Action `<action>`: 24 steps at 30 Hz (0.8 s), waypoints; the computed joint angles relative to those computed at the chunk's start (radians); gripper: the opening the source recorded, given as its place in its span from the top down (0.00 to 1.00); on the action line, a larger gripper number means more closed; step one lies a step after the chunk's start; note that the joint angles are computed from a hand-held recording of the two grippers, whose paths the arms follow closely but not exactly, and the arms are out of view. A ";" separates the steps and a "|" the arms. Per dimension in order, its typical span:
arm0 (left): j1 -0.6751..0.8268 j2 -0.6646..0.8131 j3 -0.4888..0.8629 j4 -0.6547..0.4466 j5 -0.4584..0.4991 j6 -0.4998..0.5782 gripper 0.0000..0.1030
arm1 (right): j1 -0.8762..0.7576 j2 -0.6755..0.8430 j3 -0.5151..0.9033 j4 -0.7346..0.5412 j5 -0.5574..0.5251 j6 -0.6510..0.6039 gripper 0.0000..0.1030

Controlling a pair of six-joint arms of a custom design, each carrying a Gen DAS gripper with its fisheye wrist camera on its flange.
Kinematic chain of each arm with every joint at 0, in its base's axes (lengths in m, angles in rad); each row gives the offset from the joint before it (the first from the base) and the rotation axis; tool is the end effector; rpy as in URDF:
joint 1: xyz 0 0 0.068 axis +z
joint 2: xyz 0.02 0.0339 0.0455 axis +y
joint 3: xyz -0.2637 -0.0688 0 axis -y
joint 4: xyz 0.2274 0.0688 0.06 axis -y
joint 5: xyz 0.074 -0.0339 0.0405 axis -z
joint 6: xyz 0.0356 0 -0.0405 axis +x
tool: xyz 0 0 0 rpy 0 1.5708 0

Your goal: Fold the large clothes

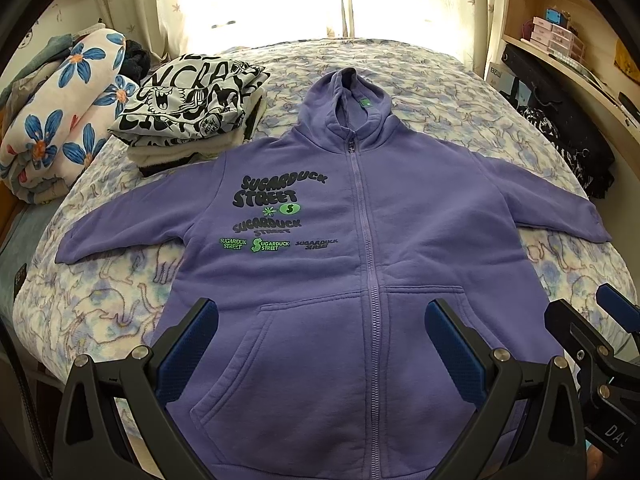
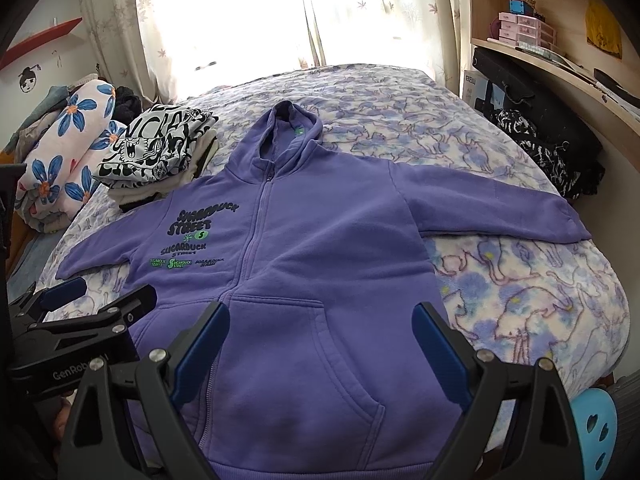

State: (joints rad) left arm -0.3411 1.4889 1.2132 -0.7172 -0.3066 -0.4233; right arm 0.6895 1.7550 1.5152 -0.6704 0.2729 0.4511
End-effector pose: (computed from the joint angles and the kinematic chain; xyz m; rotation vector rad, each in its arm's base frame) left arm 0.2793 -0.0877 0.2817 -0.2170 2.4881 0.0811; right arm 0.2915 0.2279 0.2915 -0.1761 2.4357 0.1696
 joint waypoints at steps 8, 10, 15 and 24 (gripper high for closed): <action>-0.020 0.007 -0.001 0.007 -0.008 -0.015 0.01 | -0.005 -0.001 0.001 -0.001 -0.004 -0.004 0.10; -0.026 0.006 -0.006 0.007 -0.011 -0.018 0.01 | -0.006 -0.002 -0.001 0.003 -0.006 -0.006 0.10; -0.031 0.020 0.012 0.000 -0.015 -0.024 0.01 | 0.003 -0.003 -0.009 0.017 -0.001 -0.008 0.11; -0.050 0.104 0.136 -0.027 -0.026 -0.022 0.01 | -0.015 0.010 0.044 0.003 -0.004 -0.020 0.11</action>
State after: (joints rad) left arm -0.3910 1.5927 1.3496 -0.7444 -0.3324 -0.4453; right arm 0.6743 1.7646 1.5596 -0.6672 0.2693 0.4312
